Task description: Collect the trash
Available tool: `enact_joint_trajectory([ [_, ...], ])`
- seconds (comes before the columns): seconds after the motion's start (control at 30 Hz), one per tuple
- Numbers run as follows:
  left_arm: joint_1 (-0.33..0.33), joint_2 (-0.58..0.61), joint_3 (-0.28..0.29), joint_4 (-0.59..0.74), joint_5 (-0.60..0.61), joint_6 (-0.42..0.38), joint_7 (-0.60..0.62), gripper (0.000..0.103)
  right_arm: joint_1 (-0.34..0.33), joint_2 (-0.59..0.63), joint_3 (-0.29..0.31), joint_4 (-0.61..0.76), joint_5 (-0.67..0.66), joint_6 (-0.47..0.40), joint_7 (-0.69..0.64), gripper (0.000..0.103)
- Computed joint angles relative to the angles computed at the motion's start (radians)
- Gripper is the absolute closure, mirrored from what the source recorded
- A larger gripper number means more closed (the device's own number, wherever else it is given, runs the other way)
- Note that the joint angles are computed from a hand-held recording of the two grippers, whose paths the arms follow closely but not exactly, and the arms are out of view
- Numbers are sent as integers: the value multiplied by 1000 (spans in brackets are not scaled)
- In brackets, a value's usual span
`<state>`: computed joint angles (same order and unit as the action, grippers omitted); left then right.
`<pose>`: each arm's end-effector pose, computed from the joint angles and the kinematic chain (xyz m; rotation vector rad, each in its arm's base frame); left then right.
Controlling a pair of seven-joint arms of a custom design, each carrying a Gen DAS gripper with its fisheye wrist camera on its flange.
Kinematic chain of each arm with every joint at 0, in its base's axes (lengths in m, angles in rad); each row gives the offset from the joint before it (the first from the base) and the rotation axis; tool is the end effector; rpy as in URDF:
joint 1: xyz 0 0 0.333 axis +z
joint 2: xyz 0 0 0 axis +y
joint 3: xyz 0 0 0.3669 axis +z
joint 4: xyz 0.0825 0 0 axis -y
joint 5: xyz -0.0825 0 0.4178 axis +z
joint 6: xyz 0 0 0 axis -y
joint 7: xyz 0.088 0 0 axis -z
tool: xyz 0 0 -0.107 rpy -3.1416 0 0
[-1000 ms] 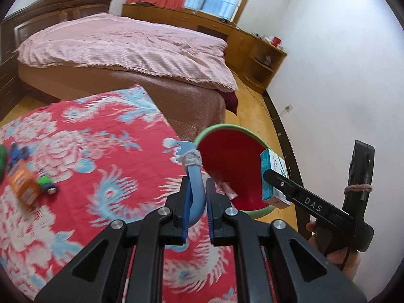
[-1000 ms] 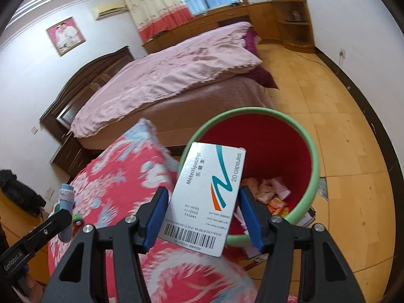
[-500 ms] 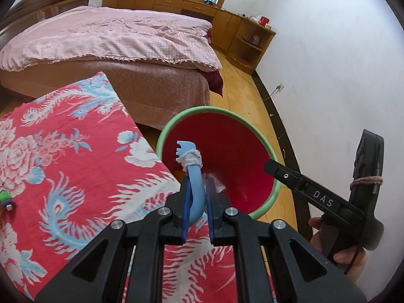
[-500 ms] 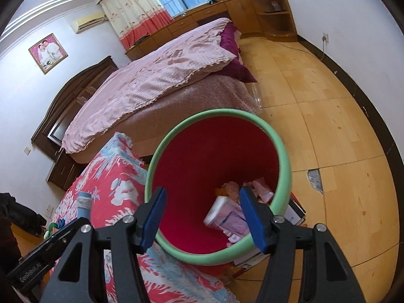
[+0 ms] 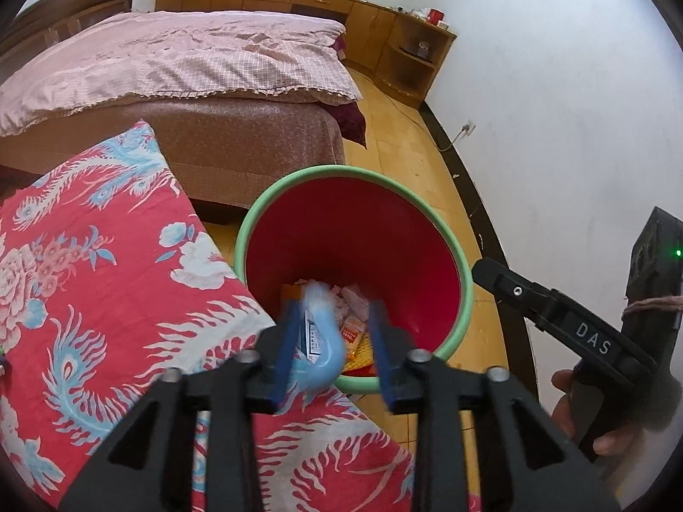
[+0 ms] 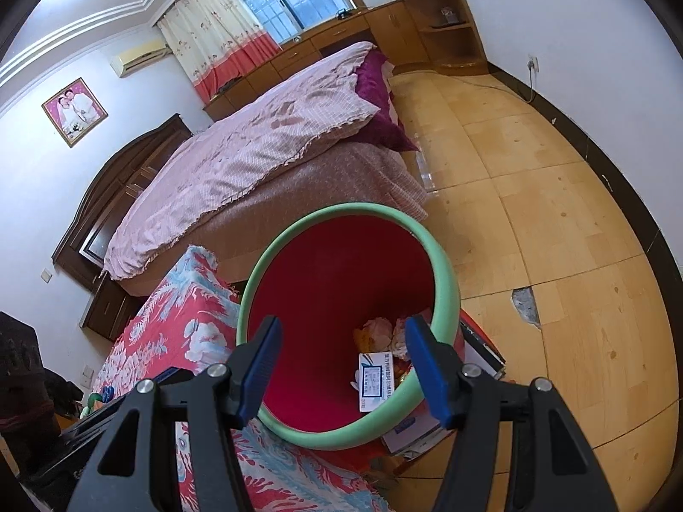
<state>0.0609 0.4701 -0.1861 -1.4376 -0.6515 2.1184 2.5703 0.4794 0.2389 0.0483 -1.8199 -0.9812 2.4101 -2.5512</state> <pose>0.7660 -0.0954 0.4922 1.0898 -2.7073 1.0643 0.6046 0.3436 0.4792 -0.6846 2.3042 -0.5974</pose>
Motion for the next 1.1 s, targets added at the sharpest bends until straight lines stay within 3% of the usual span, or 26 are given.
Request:
enact_joint_trajectory([
  [0.43, 22, 1, 13, 8, -7, 20, -69, 68, 8, -3, 8, 13, 0, -5, -22, 38],
  [0.7, 47, -10, 25, -4, -13, 61, -94, 66, 29, 35, 10, 76, 24, -24, -74, 23],
  [1.1, 97, -7, 45, 5, -12, 125, -132, 66, 63, 122, -1, 200, 72, -5, -157, 17],
])
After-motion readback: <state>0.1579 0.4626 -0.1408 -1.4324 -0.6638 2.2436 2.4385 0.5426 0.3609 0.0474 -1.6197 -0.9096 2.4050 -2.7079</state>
